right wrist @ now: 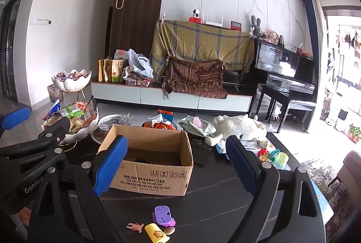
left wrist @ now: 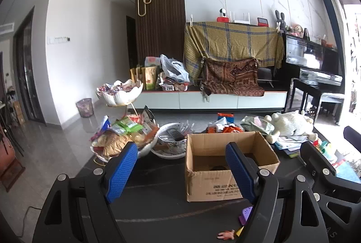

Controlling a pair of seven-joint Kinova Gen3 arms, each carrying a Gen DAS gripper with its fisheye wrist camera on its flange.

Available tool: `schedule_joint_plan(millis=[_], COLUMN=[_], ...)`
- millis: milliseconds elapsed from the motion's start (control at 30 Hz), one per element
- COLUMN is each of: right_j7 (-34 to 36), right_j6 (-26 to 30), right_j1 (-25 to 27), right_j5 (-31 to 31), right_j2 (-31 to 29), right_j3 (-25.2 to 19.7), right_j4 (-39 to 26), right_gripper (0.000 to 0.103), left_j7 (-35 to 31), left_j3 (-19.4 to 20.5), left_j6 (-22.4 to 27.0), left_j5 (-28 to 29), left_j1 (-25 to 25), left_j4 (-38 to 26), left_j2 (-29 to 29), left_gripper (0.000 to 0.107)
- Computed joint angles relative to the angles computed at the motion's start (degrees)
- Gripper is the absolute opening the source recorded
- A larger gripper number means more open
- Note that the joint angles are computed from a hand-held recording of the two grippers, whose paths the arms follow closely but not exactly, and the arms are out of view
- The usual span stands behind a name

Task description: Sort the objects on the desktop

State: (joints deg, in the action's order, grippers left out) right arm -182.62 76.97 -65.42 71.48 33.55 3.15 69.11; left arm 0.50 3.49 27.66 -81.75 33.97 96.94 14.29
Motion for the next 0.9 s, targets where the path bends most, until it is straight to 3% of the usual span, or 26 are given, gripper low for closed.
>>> schedule_joint_plan(millis=[300, 500, 900], right_j7=[-1.32, -2.78, -2.09], right_j6=[2.23, 3.46, 4.83], right_j1=[-1.81, -2.67, -3.36], right_j5=[1.84, 3.37, 3.95], right_j2=[-1.0, -1.32, -1.3], right_j3=[-0.66, -1.16, -1.91], right_j4=[1.48, 2.24, 1.73], right_gripper=[0.087, 0.087, 0.087], left_j7=[3.69, 9.01, 7.13], left_j3=[1.64, 3.75, 5.81], left_j6=[1.96, 6.03, 6.94], left_j5=[-3.3, -8.42, -6.87], left_j1=[0.01, 0.13, -1.56], left_j4=[2.65, 4.55, 5.34], left_j2=[-2.23, -3.12, -4.39], left_gripper=[0.077, 0.08, 0.083])
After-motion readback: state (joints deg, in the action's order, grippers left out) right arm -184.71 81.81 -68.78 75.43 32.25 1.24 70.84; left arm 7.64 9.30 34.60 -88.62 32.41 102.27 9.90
